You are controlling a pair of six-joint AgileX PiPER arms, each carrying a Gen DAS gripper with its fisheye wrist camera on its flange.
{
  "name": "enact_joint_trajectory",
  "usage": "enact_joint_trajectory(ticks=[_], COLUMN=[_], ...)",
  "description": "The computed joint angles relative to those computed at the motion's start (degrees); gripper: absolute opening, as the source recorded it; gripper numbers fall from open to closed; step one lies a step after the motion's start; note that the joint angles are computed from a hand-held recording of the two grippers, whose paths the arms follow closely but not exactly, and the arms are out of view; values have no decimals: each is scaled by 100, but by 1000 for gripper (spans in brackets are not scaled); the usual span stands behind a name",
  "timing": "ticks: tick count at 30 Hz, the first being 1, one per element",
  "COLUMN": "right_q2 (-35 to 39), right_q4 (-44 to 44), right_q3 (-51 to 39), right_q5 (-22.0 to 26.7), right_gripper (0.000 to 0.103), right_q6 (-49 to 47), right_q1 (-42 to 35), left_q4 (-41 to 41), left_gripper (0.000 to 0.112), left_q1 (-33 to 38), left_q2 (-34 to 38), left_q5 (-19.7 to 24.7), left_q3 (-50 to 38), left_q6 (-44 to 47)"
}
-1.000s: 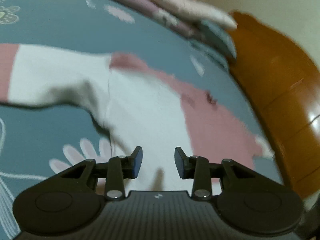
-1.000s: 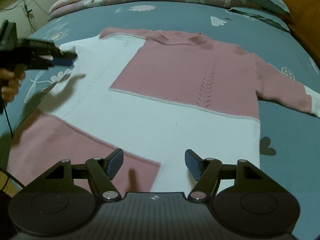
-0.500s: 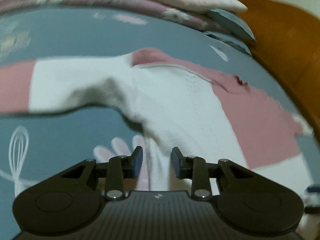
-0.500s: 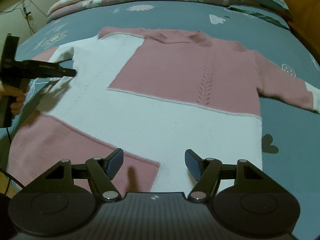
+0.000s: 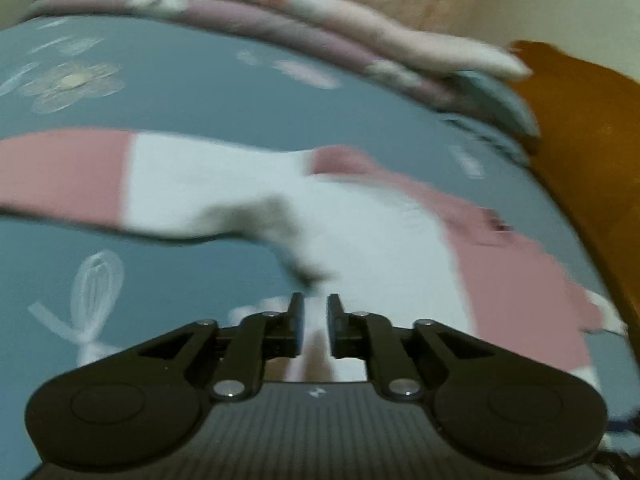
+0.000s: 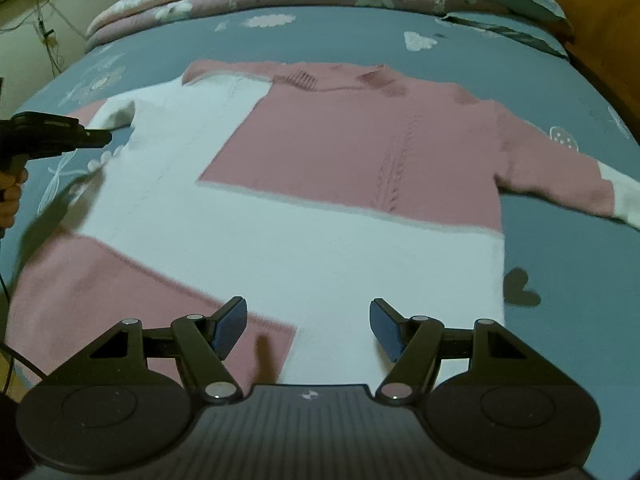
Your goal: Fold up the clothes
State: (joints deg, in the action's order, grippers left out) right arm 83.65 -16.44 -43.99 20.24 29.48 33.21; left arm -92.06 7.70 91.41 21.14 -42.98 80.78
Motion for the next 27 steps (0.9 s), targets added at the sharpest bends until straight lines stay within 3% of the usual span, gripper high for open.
enact_joint_trajectory(ticks=[3,7,9,11,13,18,22,27], right_q2=[372,1093,1339,1284,1167,329,124,623], right_q4=[-545,-320,-658,-587,-603,-1028,-1563,-1771], right_q3=[-336,-864,-926,-662,-392,213,272,131], right_q5=[-127,-493,-651,-875,-1005,-475,-333,-584], right_gripper=[73,74,75,79,82,82,86,88], right_q6=[195,-168,78,29,107,1021,1576,1766], right_q1=[-129,-516,-651,-852,-1029,-1012,-660,-583], left_q4=[216,1049,857,1253,1454,2773,2390,2870], left_gripper=[32,34,35,35,35,41,57,59], left_q1=[-168,-549,-456,-426,-178,-49,-251,-1137], left_q2=[375,982,990,827,647,-108,-485,-295], left_q5=[545,144,69,-202,10,376,845,163], left_q3=[-333,-856,-811,-718,-558,-325,-188,-92], left_q6=[196,-454,-241,-518,-535,-1363,-627,-1005])
